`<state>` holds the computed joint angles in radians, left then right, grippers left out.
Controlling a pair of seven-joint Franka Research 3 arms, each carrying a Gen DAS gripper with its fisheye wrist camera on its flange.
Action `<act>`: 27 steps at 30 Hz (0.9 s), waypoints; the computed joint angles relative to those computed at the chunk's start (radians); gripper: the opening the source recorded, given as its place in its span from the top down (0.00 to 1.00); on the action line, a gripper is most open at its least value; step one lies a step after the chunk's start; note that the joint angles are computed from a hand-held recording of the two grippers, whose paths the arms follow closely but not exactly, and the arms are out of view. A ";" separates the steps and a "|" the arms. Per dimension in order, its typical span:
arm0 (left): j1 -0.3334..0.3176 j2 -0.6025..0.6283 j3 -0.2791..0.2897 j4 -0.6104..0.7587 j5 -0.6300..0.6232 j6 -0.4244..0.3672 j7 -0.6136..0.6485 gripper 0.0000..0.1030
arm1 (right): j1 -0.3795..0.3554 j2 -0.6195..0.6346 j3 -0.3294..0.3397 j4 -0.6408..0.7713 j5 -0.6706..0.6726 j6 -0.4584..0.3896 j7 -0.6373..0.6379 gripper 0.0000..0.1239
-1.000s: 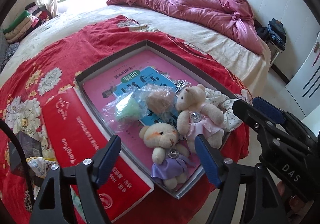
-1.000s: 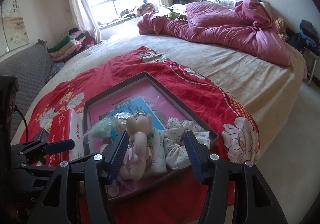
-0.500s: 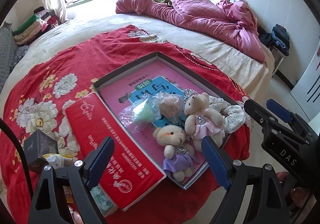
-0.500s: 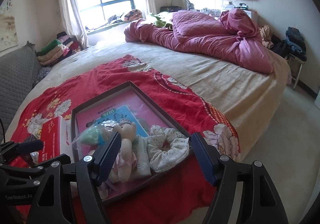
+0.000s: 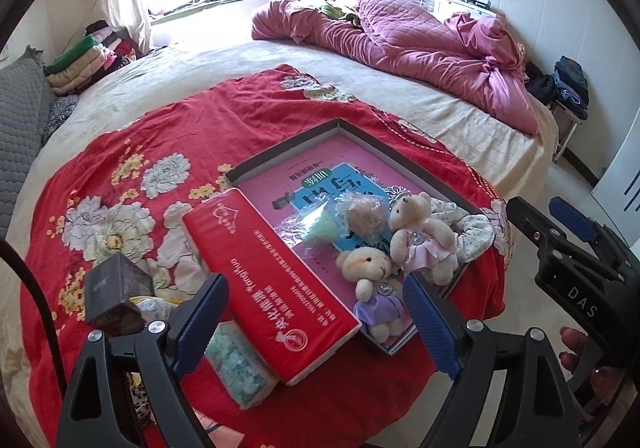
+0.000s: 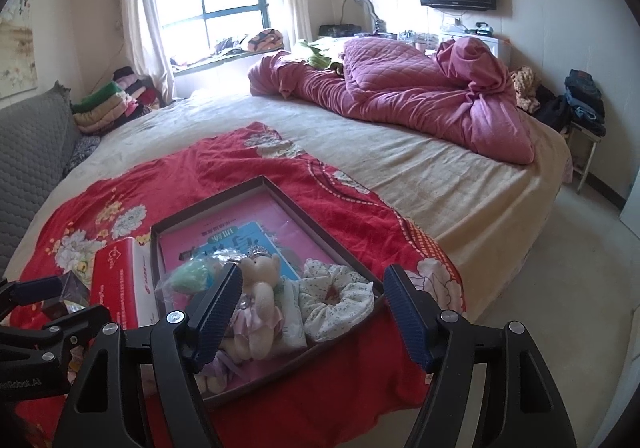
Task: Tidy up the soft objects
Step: 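Withdraw both open tools from the tray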
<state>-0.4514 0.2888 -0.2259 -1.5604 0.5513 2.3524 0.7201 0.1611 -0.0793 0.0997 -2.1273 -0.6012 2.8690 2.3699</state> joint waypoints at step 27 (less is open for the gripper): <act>0.104 -0.304 -0.037 -0.319 0.027 0.014 -0.116 0.14 | 0.038 -0.072 0.098 0.026 0.070 0.006 -0.118 0.37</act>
